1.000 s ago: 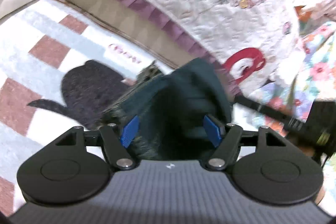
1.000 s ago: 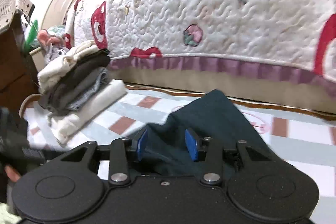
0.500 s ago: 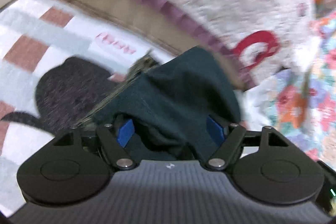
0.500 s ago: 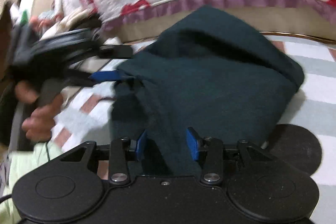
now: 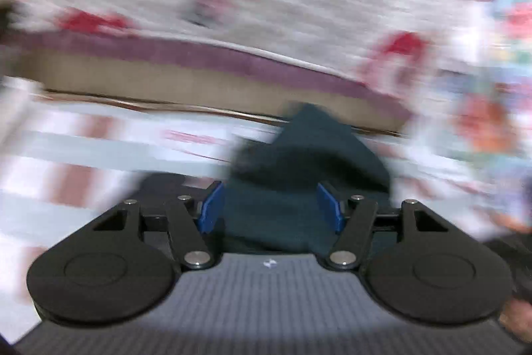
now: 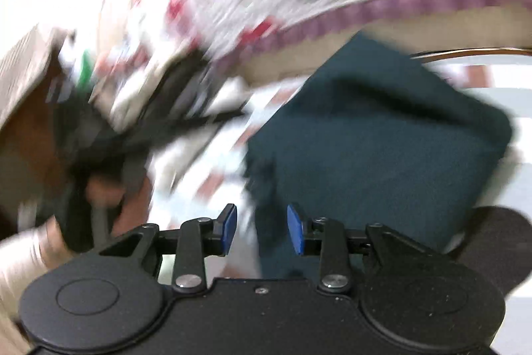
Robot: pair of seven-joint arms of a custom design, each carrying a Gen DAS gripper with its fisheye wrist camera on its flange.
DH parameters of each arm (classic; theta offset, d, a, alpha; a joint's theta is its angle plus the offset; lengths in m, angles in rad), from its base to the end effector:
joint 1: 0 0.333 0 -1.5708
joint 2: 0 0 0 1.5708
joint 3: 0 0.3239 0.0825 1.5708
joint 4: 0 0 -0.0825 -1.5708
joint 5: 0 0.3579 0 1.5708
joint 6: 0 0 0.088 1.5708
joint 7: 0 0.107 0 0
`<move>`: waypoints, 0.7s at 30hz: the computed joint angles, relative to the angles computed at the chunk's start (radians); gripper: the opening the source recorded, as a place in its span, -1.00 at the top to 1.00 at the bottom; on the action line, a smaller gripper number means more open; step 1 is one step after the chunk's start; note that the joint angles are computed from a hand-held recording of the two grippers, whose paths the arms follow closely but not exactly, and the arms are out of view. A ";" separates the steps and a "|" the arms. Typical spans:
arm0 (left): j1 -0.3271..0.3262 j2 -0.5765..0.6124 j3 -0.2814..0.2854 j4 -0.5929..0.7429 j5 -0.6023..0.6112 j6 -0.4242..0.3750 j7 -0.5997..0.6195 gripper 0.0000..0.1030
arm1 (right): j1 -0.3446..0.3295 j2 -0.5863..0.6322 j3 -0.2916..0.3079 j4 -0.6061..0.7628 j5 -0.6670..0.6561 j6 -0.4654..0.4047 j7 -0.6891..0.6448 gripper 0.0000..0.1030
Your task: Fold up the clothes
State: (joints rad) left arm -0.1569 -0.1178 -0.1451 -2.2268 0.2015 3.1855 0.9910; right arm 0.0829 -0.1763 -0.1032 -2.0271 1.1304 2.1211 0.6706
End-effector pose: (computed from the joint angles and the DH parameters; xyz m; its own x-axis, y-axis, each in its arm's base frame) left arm 0.4982 -0.1784 0.5758 -0.1159 -0.9427 0.3130 -0.5308 -0.2075 -0.8217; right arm 0.5125 0.0266 0.5922 0.5224 -0.6352 -0.5688 -0.7442 -0.0140 -0.6678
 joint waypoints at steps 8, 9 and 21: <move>0.011 0.104 -0.035 0.150 0.334 -0.261 -0.146 -0.21 | -0.026 -0.047 0.009 -0.069 -0.163 0.301 0.139 0.25; 0.014 0.096 -0.037 0.140 0.409 -0.258 -0.164 -0.21 | -0.019 -0.044 0.004 -0.071 -0.154 0.317 0.124 0.32; -0.062 0.115 -0.050 0.143 -0.111 -0.181 0.281 -0.24 | -0.039 0.167 0.025 0.022 0.098 0.418 0.346 0.02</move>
State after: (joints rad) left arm -0.2193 -0.0030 -0.1954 -2.0839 0.0909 3.0040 1.2720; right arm 0.0435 -0.0091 -0.0779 -2.0047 1.2285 2.5392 1.0167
